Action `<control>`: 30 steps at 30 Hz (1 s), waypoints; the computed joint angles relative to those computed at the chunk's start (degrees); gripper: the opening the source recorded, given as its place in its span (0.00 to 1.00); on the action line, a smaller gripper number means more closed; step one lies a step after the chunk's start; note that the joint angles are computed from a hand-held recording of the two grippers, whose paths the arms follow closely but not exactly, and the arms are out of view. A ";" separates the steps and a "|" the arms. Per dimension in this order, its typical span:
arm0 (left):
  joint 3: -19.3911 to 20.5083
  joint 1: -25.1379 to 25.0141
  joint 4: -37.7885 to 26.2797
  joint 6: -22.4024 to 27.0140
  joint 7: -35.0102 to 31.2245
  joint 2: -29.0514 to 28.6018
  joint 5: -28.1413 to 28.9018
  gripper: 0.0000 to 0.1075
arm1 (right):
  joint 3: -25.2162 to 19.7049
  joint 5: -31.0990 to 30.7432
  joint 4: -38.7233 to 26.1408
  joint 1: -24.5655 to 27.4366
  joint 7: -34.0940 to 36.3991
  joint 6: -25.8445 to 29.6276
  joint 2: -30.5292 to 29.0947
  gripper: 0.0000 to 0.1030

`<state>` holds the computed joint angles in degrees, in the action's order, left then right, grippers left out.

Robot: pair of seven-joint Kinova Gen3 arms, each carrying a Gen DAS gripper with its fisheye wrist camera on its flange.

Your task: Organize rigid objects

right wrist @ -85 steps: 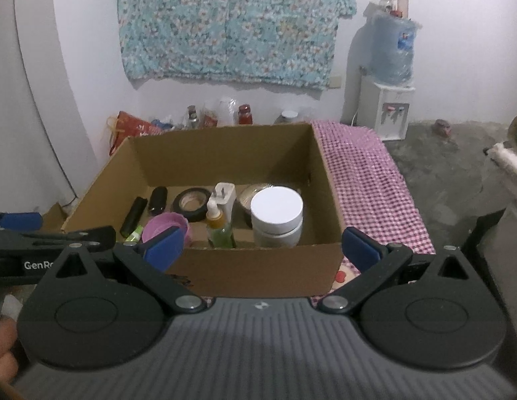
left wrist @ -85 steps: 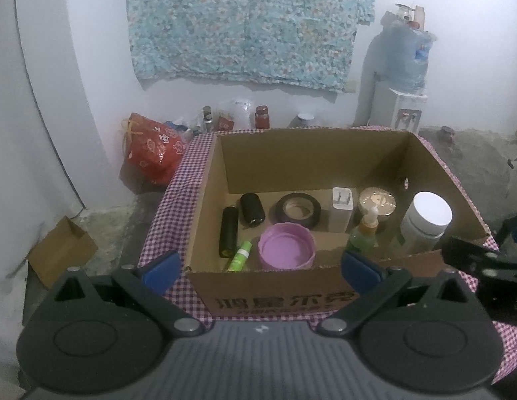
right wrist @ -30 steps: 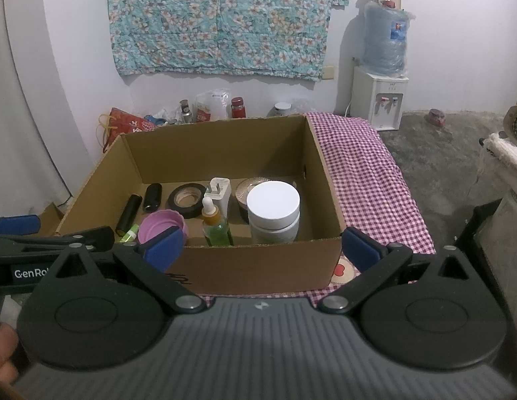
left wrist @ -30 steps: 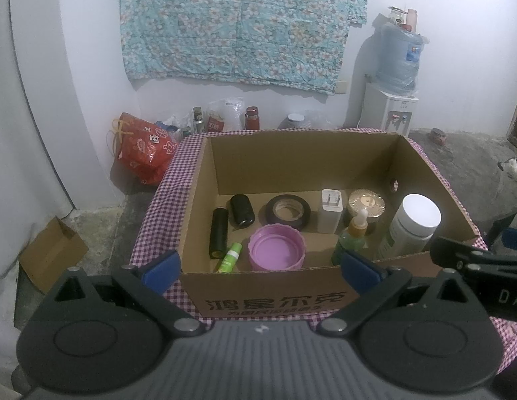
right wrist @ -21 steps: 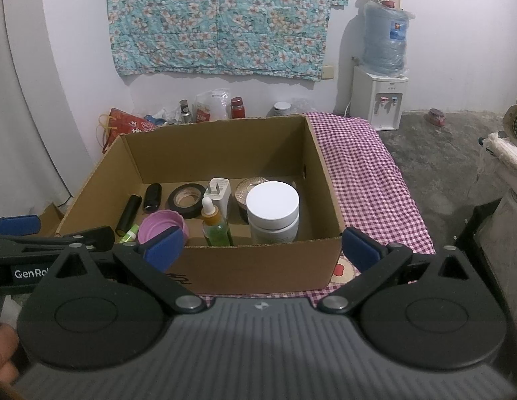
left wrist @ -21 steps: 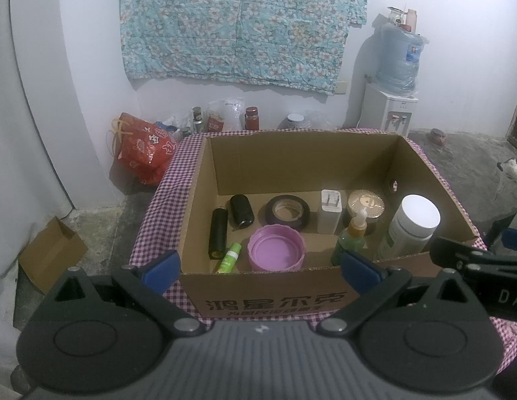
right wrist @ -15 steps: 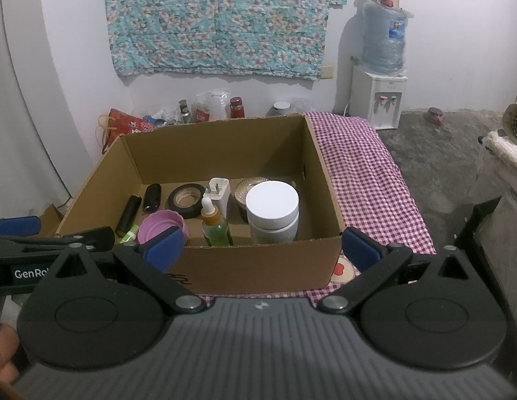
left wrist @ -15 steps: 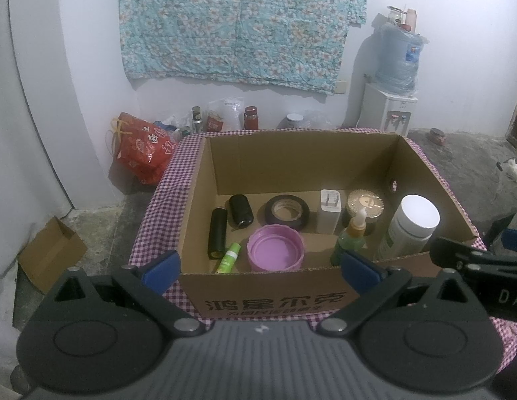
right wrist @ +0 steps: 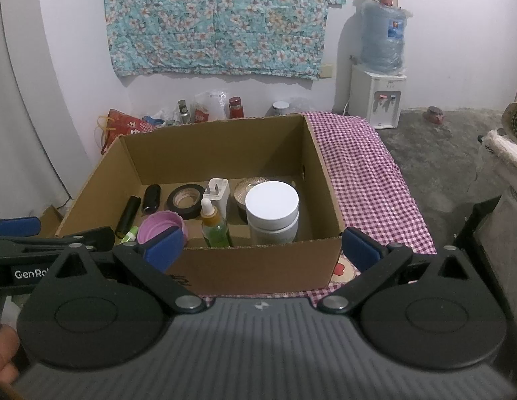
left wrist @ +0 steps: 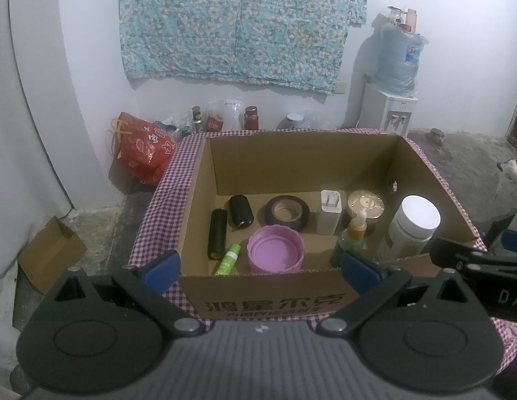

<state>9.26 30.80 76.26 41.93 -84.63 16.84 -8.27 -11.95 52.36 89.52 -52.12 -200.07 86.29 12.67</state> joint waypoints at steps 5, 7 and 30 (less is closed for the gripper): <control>-0.04 0.07 0.05 -0.03 0.05 -0.04 -0.03 0.96 | 0.04 0.10 -0.07 0.00 0.06 0.05 0.00 0.99; -0.04 0.07 0.05 -0.03 0.05 -0.04 -0.03 0.96 | 0.03 0.07 -0.14 0.01 0.06 0.09 -0.02 0.99; -0.06 0.15 -0.74 0.15 -0.12 0.05 0.11 0.96 | 0.34 0.45 -1.53 -0.96 0.11 1.50 0.70 0.99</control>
<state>9.21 30.94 75.52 42.08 -84.75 16.89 -8.16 -11.62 52.82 87.99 -53.08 -199.96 87.79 13.38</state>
